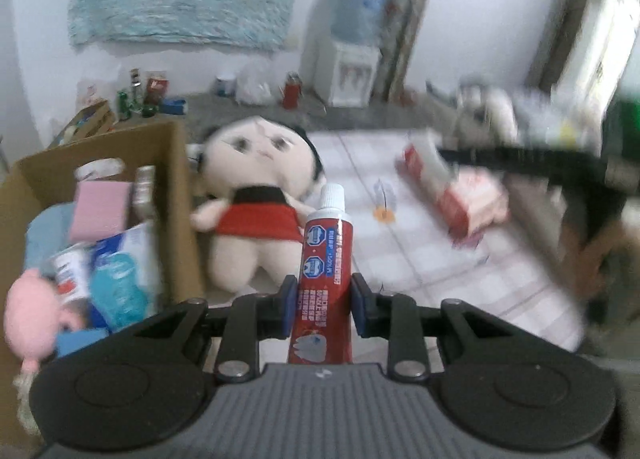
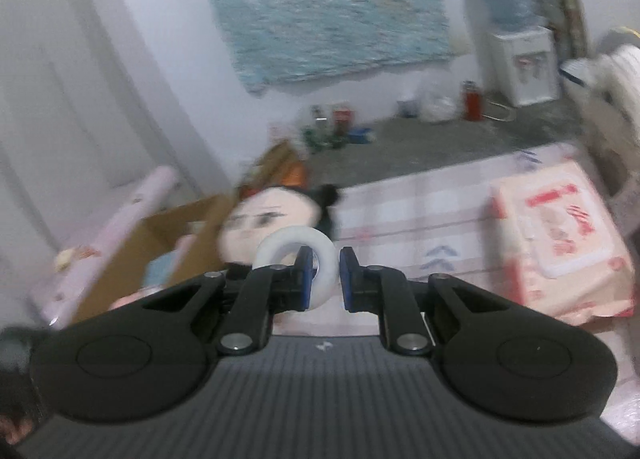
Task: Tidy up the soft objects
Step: 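Carry the toothpaste into the box with the left tool while the right tool carries the tape roll over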
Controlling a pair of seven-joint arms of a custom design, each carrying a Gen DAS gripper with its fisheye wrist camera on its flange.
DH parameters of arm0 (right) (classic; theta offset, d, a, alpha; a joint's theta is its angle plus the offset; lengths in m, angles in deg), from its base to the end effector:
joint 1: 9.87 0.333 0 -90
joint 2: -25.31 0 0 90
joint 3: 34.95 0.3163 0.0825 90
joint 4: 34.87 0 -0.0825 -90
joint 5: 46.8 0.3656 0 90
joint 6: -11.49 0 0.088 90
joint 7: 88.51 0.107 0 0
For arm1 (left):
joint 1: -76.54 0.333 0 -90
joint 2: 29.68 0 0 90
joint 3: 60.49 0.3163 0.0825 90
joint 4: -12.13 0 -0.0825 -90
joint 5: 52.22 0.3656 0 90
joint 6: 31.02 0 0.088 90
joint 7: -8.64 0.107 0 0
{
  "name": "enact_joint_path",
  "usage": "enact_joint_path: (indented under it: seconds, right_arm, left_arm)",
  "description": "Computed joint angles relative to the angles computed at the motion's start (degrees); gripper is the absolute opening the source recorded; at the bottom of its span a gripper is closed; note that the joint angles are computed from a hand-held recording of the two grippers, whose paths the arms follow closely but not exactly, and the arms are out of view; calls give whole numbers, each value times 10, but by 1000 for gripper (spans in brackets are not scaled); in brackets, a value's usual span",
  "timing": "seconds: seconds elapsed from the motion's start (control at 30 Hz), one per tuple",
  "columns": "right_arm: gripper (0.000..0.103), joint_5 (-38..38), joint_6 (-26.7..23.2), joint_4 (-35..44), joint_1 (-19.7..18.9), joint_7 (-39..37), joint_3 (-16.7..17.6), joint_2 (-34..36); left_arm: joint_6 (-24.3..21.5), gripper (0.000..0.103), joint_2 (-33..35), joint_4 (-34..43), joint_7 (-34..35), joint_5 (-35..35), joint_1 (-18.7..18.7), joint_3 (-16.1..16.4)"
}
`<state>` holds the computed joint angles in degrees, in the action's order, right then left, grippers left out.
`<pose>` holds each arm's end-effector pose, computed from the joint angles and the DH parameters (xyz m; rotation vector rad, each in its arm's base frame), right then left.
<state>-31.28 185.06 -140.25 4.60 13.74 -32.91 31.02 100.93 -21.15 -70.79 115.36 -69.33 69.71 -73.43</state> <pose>0.5994 0.1555 0.6109 -1.3326 1.5953 -0.4611 0.5964 -0.2068 0.6859 -1.3731 2.3250 -1.0331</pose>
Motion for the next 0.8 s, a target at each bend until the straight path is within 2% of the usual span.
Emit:
enact_joint_path:
  seconds: [0.07, 0.1, 0.17, 0.27, 0.43, 0.5, 0.6, 0.8]
  right_arm:
    - [13, 13, -2, 3, 5, -15, 12, -7]
    - [13, 38, -2, 8, 4, -37, 24, -7]
    - [13, 58, -8, 24, 13, -54, 34, -1]
    - [13, 77, -35, 68, 29, -57, 45, 22]
    - [13, 46, -111, 186, 70, -27, 48, 97]
    - [13, 20, -136, 229, 90, -11, 42, 126]
    - [13, -4, -180, 295, 107, 2, 38, 167]
    - [13, -57, -287, 443, 138, 39, 22, 255]
  left_arm:
    - [-9, 28, -24, -6, -4, -35, 20, 11]
    - [-5, 28, -34, -11, -12, -31, 25, 18]
    - [5, 28, -46, -17, -38, 17, 28, 32]
    - [-25, 28, -20, 14, -79, 84, 36, 46]
    - [-105, 29, 66, 93, -99, 128, 52, 46]
    - [-149, 29, 116, 149, -102, 137, 51, 39]
    - [-179, 29, 168, 210, -96, 155, 44, 31]
    - [-331, 29, 285, 388, -88, 197, 17, 35]
